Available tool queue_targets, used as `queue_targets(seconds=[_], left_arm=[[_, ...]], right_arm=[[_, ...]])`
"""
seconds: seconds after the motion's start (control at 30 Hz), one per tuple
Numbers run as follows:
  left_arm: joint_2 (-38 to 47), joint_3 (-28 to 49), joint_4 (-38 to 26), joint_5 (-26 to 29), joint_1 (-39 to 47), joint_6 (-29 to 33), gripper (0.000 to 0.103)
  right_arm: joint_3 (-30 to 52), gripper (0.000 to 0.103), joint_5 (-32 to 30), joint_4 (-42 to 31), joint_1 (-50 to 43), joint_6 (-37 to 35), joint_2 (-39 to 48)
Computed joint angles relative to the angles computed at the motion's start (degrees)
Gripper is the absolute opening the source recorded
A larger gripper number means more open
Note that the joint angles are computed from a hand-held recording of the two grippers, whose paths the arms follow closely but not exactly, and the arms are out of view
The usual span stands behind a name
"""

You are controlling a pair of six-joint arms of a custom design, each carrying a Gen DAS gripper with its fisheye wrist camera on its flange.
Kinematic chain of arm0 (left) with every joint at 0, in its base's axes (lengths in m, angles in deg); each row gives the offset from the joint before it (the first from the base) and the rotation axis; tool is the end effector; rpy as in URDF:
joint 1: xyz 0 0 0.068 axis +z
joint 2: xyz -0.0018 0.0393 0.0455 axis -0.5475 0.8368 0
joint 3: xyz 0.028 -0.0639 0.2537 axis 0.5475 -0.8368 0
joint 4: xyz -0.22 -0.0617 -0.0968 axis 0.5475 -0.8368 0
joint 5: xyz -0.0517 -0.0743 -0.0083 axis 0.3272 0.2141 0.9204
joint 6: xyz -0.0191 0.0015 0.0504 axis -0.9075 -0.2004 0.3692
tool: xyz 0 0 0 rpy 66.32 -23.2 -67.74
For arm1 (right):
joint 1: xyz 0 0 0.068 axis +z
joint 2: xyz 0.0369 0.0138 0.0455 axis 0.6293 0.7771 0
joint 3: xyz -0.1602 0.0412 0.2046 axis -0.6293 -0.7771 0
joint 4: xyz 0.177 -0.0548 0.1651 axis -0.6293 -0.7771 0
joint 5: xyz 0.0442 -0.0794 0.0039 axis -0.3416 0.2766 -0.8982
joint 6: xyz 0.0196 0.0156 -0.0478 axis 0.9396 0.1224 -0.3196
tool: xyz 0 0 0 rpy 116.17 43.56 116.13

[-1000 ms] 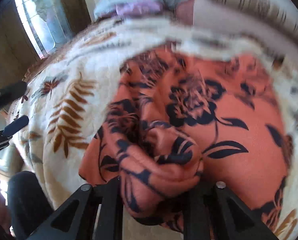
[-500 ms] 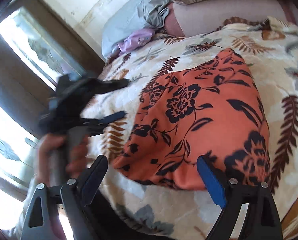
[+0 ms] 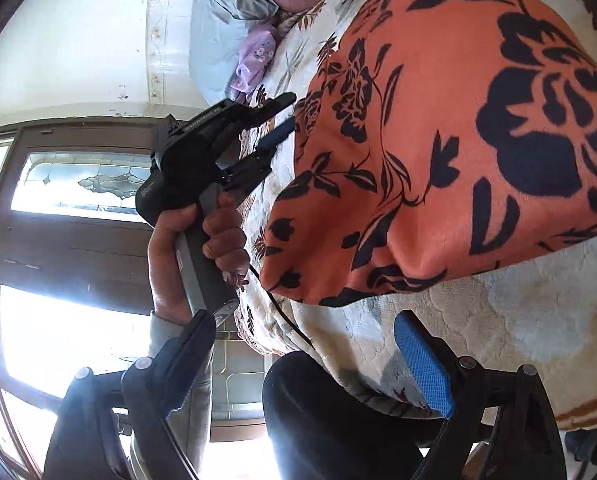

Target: Fold small clothes

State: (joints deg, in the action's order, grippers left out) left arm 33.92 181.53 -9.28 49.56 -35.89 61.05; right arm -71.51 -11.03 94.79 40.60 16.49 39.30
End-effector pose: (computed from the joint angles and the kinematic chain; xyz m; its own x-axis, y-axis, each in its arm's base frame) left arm 0.4313 -0.0383 0.2008 -0.9364 -0.1330 -0.3248 0.0658 0.8425 -0.5347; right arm 0.1958 0.0345 0.0841 -0.9121 0.3588 -0.1984 -0.0235 0.4373 0.8990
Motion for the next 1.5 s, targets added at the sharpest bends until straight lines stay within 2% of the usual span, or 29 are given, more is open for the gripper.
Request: queue_targets(seconds=[0.07, 0.1, 0.13, 0.2, 0.23, 0.33, 0.37, 0.4, 0.43, 0.5, 0.57, 0.6, 0.63, 0.7, 0.8, 0.87, 0.9, 0.93, 0.97, 1.0, 1.07, 1.1, 1.13, 1.2, 1.3, 1.37, 1.4, 1.5], left_arm=[[1.61, 1.90, -1.56, -1.34, -0.43, -0.03, 0.016], [2.34, 2.56, -2.10, -1.70, -0.57, -0.20, 0.023], [2.78, 2.95, -2.31, -1.60, -0.72, -0.30, 0.039], [2.80, 3.03, -2.01, -0.08, -0.92, -0.75, 0.065], [2.66, 3.31, -2.14, -0.09, -1.24, -1.13, 0.071], [3.52, 6.59, -4.56, -3.81, -3.44, 1.70, 0.070], [4.61, 8.49, -6.36, -5.18, -4.24, 2.85, 0.064], [6.68, 11.71, -9.71, -6.94, -5.06, 4.03, 0.043], [8.95, 14.99, -13.02, -9.00, -5.73, 4.68, 0.029], [10.75, 16.51, -13.89, -9.90, -5.93, 4.47, 0.026], [11.26, 17.32, -14.42, -9.67, -5.66, 4.13, 0.018], [10.65, 16.84, -13.83, -9.45, -5.59, 4.65, 0.011], [9.32, 15.46, -12.46, -9.29, -5.67, 5.03, 0.010], [5.87, 13.27, -10.58, -8.32, -6.06, 6.21, 0.009], [-0.69, 10.90, -7.63, -2.51, -6.49, 9.43, 0.009], [-3.86, 9.49, -5.56, 4.16, -5.47, 10.60, 0.009], [-5.29, 6.61, -2.50, 9.96, -4.05, 12.13, 0.009], [-5.26, 3.99, 0.88, 15.02, -2.84, 14.45, 0.009], [-2.57, 4.25, 0.70, 17.29, -1.61, 17.12, 0.010], [3.01, 6.90, -2.11, 18.37, 0.03, 17.15, 0.010], [12.34, 11.12, -5.63, 12.02, 1.33, 15.68, 0.010], [13.87, 8.96, -3.42, 12.69, 2.28, 16.66, 0.010], [12.51, 4.58, 1.80, 16.71, 3.68, 16.13, 0.011], [10.64, 2.61, 3.32, 16.79, 3.83, 15.88, 0.011], [9.68, 3.69, 1.61, 13.06, 2.26, 17.36, 0.011], [9.03, 4.02, 1.37, 10.62, 1.56, 16.57, 0.015], [8.46, 4.03, 1.19, 8.69, 1.05, 15.40, 0.020], [4.13, 1.79, -0.01, 4.88, 0.19, 13.96, 0.022]], right_arm=[[1.58, 0.092, -1.11, 3.18, -0.16, 1.79, 4.21], [1.86, 0.092, -2.00, 5.73, -0.32, 3.13, 5.80], [1.27, 0.092, -3.28, 7.51, -1.04, 3.93, 5.82], [1.00, 0.092, -4.59, 8.70, -1.39, 4.59, 5.25], [1.34, 0.092, -4.53, 8.10, -1.23, 4.34, 4.98], [2.84, 0.092, -4.61, 9.45, -1.17, 5.61, 7.68], [2.80, 0.092, -4.72, 9.43, -1.39, 5.48, 7.93], [2.68, 0.092, -4.66, 9.43, -1.44, 5.40, 7.98], [2.71, 0.092, -4.74, 9.35, -1.59, 5.33, 8.08], [1.85, 0.092, -5.73, 7.63, -3.12, 3.70, 6.88], [1.64, 0.092, -6.33, 7.37, -4.22, 2.92, 6.92], [1.51, 0.092, -6.71, 6.73, -4.79, 2.32, 6.54], [1.50, 0.092, -6.95, 5.86, -5.26, 1.68, 6.22], [1.83, 0.092, -7.41, 5.81, -5.65, 1.19, 7.07], [1.59, 0.092, -7.44, 5.43, -5.40, 0.20, 6.71], [1.32, 0.092, -7.81, 3.22, -5.64, -1.65, 5.16], [1.11, 0.092, -7.87, 2.18, -5.80, -2.36, 4.11], [0.68, 0.092, -8.04, 1.16, -6.09, -2.94, 2.55], [0.40, 0.092, -8.31, 0.52, -6.28, -3.27, 1.31], [0.25, 0.092, -8.55, -0.16, -6.34, -3.65, 0.02], [0.93, 0.092, -7.78, -4.55, -5.63, -5.82, -3.85], [1.41, 0.092, -7.76, -7.62, -5.69, -7.68, -5.69], [1.98, 0.092, -7.69, -11.17, -5.72, -9.75, -7.97], [2.54, 0.092, -7.08, -16.56, -6.07, -12.55, -12.43], [4.03, 0.092, -8.21, -22.96, -8.95, -16.51, -15.85], [5.29, 0.092, -8.59, -27.28, -11.75, -19.90, -17.20], [5.20, 0.092, -8.58, -27.13, -12.80, -20.06, -17.44], [5.79, 0.092, -10.44, -31.48, -19.44, -23.64, -20.71]])
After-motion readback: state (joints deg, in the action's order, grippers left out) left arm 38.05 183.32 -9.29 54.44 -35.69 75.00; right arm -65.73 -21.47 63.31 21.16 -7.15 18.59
